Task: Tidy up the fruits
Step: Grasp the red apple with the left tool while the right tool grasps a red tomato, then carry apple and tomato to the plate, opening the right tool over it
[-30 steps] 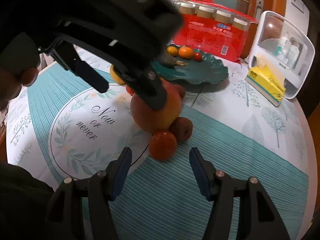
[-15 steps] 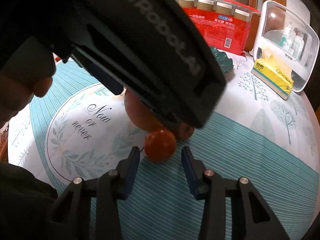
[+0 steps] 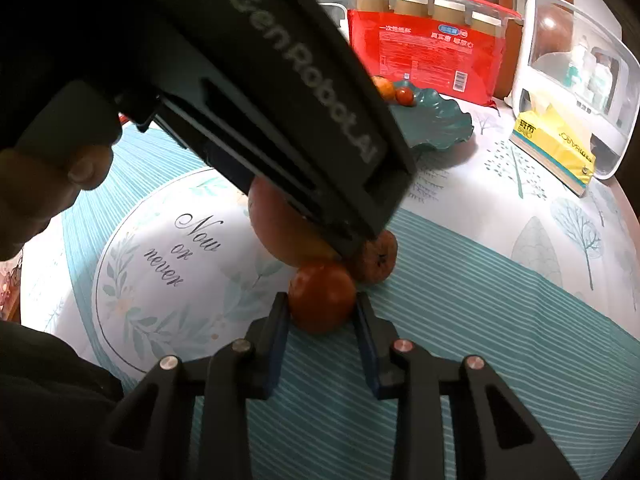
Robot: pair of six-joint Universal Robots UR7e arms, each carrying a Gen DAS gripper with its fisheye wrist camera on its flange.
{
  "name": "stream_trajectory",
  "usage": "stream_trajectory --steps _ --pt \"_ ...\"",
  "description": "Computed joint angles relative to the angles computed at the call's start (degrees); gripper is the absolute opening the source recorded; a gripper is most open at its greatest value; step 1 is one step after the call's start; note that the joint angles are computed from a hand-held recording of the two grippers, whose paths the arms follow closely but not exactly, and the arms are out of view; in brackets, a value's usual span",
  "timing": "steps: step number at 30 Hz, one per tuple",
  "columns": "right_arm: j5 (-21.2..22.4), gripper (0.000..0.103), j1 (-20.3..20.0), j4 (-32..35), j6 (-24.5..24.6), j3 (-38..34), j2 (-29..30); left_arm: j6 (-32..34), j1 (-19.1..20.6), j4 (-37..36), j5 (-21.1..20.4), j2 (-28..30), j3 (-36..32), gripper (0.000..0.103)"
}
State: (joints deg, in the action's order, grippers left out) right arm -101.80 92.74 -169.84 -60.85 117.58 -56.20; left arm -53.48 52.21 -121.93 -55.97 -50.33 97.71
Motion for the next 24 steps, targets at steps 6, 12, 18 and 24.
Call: stream_trajectory --steps 6,12,18,24 --pt "-0.6 0.031 0.4 -0.3 0.9 0.2 0.4 -0.8 -0.7 -0.3 0.0 -1.7 2.1 0.066" --pt "-1.4 0.031 0.8 -0.9 2.1 1.0 0.6 -2.1 -1.1 -1.8 -0.4 -3.9 5.0 0.066" --pt "-2.3 0.030 1.5 -1.8 3.0 2.3 0.3 -4.1 -1.9 -3.4 0.4 -7.2 8.7 0.066" --pt "-2.7 0.030 3.1 -3.0 4.8 4.0 -0.4 -4.7 -2.8 -3.4 1.5 -12.0 12.1 0.066"
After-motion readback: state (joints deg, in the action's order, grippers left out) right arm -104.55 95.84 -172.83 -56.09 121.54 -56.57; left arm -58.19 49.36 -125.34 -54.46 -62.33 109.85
